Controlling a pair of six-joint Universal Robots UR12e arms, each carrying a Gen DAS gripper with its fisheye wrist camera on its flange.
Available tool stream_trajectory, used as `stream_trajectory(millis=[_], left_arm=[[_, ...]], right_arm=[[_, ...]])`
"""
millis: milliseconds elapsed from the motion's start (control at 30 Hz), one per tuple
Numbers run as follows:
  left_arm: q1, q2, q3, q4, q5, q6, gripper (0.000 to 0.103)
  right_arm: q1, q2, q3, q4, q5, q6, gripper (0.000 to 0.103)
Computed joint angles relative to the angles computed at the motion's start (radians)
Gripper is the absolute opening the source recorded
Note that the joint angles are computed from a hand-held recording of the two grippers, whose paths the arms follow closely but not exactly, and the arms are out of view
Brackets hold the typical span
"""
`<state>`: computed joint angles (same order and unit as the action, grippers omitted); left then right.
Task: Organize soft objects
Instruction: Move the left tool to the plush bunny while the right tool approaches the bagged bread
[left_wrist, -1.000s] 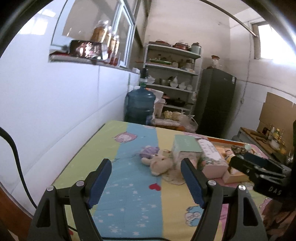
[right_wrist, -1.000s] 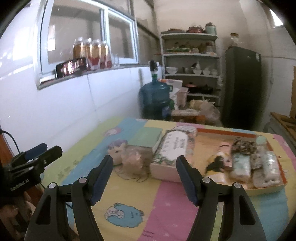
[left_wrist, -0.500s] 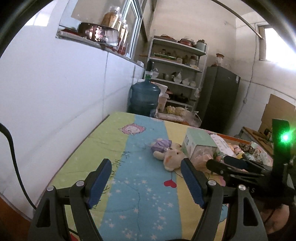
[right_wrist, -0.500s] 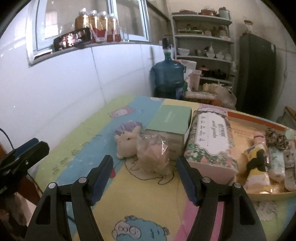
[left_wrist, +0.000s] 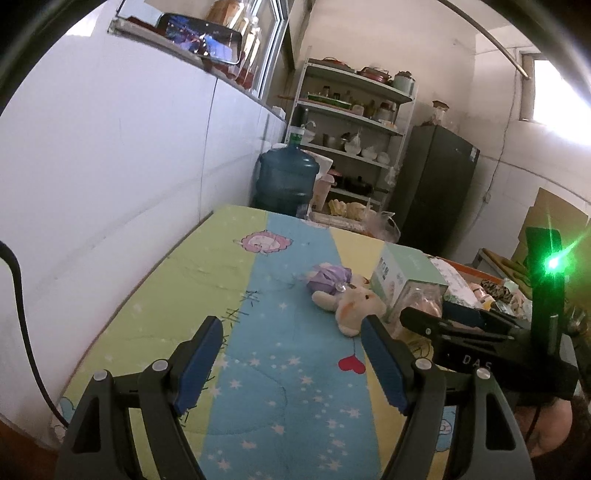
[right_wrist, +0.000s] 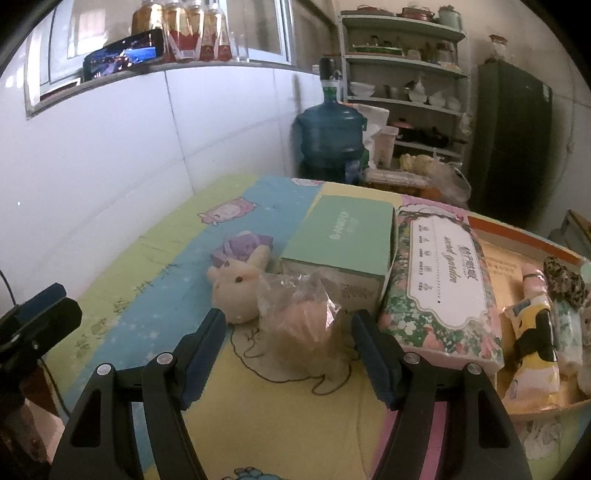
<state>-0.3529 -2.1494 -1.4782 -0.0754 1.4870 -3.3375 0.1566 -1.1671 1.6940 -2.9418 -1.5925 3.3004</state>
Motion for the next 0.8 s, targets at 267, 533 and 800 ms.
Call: stream_trajectory(millis=[267, 533, 800], left_arm=[[0.004, -0.009, 0.008, -0.013, -0.017, 0.001, 0.077], [0.007, -0.022, 0.030, -0.042, -0.036, 0.002, 0.077], [-0.002, -0.065, 0.118, -0.129, -0.089, 0.013, 0.077]], right_arm=[[0.010, 0.024, -0.029, 0.025, -0.020, -0.027, 0.072], [0.008, 0.021, -0.019, 0.018, -0.044, -0.018, 0.050], [-0.007, -0.028, 0.058, -0.109, 0.048, 0.014, 0.049]])
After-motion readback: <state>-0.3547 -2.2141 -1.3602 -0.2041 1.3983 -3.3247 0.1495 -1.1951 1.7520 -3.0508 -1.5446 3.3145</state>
